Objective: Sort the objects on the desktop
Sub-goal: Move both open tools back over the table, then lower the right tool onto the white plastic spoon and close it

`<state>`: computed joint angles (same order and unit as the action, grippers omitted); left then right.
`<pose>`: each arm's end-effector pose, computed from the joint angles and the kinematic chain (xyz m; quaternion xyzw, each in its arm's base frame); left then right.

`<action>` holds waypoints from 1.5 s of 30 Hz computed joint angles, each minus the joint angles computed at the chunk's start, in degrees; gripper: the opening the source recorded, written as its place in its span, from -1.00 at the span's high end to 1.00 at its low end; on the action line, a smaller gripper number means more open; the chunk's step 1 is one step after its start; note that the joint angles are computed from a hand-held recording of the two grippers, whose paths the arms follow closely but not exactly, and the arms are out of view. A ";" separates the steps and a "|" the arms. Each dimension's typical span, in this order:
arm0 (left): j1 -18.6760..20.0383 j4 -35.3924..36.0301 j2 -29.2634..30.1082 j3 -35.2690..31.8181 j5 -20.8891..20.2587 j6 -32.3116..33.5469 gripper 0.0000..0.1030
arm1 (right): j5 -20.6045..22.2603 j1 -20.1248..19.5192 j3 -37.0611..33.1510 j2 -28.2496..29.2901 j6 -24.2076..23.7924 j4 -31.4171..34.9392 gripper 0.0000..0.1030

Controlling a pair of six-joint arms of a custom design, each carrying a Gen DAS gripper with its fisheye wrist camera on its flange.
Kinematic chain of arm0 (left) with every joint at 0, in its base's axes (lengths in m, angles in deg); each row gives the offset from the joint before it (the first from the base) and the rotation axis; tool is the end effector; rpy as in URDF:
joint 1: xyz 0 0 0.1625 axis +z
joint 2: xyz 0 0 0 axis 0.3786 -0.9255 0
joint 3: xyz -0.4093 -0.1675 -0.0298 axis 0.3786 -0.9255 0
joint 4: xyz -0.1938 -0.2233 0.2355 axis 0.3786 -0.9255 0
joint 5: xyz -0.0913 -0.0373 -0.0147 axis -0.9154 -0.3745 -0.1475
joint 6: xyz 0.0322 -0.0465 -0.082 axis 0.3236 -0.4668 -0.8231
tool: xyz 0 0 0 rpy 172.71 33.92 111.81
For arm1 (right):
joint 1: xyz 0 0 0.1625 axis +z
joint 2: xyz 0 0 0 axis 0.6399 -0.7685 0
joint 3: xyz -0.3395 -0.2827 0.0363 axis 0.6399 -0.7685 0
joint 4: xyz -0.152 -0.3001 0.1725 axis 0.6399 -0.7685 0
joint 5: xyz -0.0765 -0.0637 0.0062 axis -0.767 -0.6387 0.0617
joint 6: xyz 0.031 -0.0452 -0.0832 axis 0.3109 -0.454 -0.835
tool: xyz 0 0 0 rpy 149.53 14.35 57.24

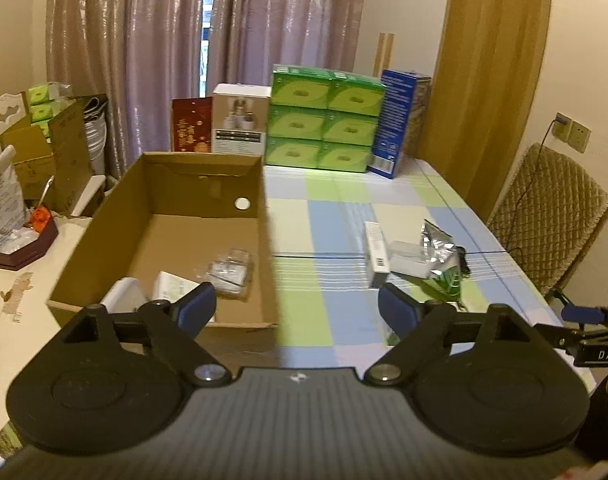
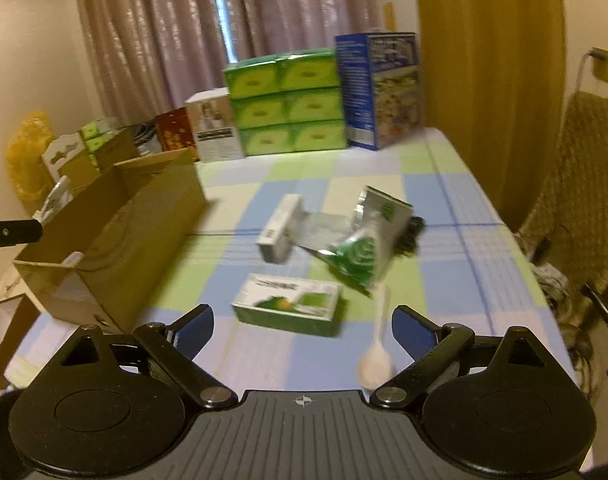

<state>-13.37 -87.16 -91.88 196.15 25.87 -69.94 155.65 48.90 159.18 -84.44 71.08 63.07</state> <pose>-0.2098 -0.2546 0.2030 0.1602 0.8384 -0.4323 0.2909 0.1121 -0.2579 0.2130 0.2702 -0.8786 0.3387 0.2011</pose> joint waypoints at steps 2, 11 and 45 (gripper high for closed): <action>-0.26 -2.97 1.68 0.39 -0.24 0.50 -0.77 | -0.89 -2.37 1.23 -2.05 -1.51 -0.05 -0.81; 0.33 -18.44 11.76 1.30 -1.50 6.84 -0.93 | -3.22 -10.49 4.19 -4.98 -4.65 -1.01 -0.81; 27.13 -75.80 49.85 -11.13 -18.07 72.68 -0.95 | -3.39 -17.93 1.38 12.36 -12.40 -13.70 -0.01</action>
